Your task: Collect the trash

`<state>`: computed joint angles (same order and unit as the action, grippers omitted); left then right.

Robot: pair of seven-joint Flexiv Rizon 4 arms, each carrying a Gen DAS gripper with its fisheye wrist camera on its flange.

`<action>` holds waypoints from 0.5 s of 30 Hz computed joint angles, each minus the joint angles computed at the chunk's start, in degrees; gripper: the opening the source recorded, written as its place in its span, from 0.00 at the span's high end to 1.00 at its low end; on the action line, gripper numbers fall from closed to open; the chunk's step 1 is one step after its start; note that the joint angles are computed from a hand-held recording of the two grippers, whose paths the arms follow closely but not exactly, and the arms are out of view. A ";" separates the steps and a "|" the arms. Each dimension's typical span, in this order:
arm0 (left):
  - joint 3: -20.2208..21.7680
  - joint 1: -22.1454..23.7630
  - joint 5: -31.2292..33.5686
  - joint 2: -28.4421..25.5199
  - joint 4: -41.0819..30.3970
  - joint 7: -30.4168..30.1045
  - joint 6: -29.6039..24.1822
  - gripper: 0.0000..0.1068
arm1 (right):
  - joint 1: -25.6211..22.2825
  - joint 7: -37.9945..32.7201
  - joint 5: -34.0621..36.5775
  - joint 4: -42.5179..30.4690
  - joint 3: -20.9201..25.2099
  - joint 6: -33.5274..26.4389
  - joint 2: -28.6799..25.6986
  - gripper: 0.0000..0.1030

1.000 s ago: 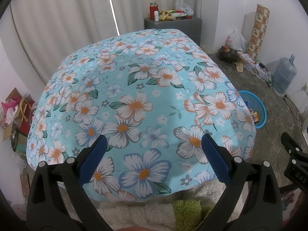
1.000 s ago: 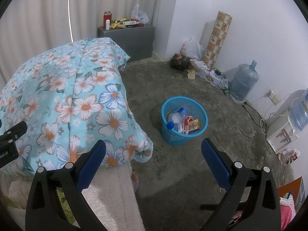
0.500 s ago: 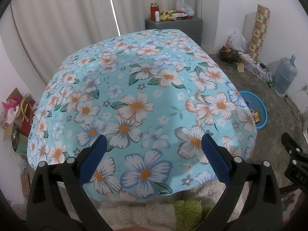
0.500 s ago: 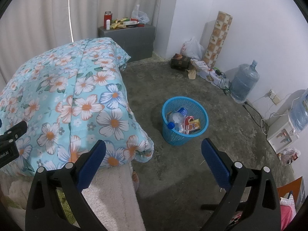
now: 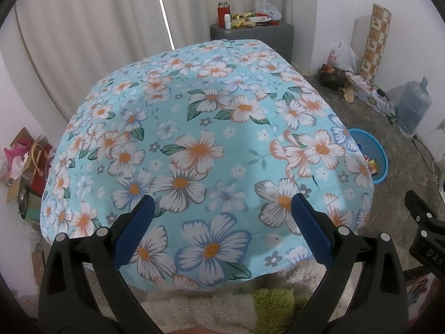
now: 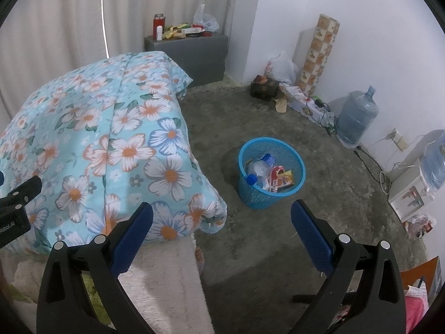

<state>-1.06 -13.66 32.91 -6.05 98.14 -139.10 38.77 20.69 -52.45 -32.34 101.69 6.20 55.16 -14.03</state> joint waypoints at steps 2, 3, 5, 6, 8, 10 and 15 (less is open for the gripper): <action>0.23 0.26 -0.31 0.47 0.76 0.35 0.51 0.12 | 0.14 0.10 0.01 -0.23 0.01 -0.17 -0.19 0.06; 0.23 0.34 -0.20 0.55 0.86 0.32 0.48 0.12 | 0.11 0.16 -0.05 -0.04 -0.02 -0.07 -0.09 0.06; 0.17 0.56 -0.44 0.58 1.03 0.68 0.80 0.12 | 0.23 0.51 -0.20 -0.13 -0.06 -0.12 -0.17 0.06; 0.13 0.60 -0.44 0.58 1.06 0.61 0.84 0.12 | 0.26 0.46 -0.03 -0.30 -0.01 -0.32 -0.27 0.06; -0.11 0.47 -0.09 0.22 0.56 0.19 0.44 0.12 | 0.13 0.71 -0.18 0.32 -0.08 0.12 -0.12 0.06; 0.01 0.48 -0.07 0.37 0.71 0.12 0.51 0.12 | 0.17 0.80 -0.13 0.20 -0.06 0.02 -0.21 0.06; 0.15 0.53 0.06 0.29 0.75 -0.34 0.71 0.12 | 0.14 1.18 -0.36 0.17 -0.19 0.17 -0.33 0.06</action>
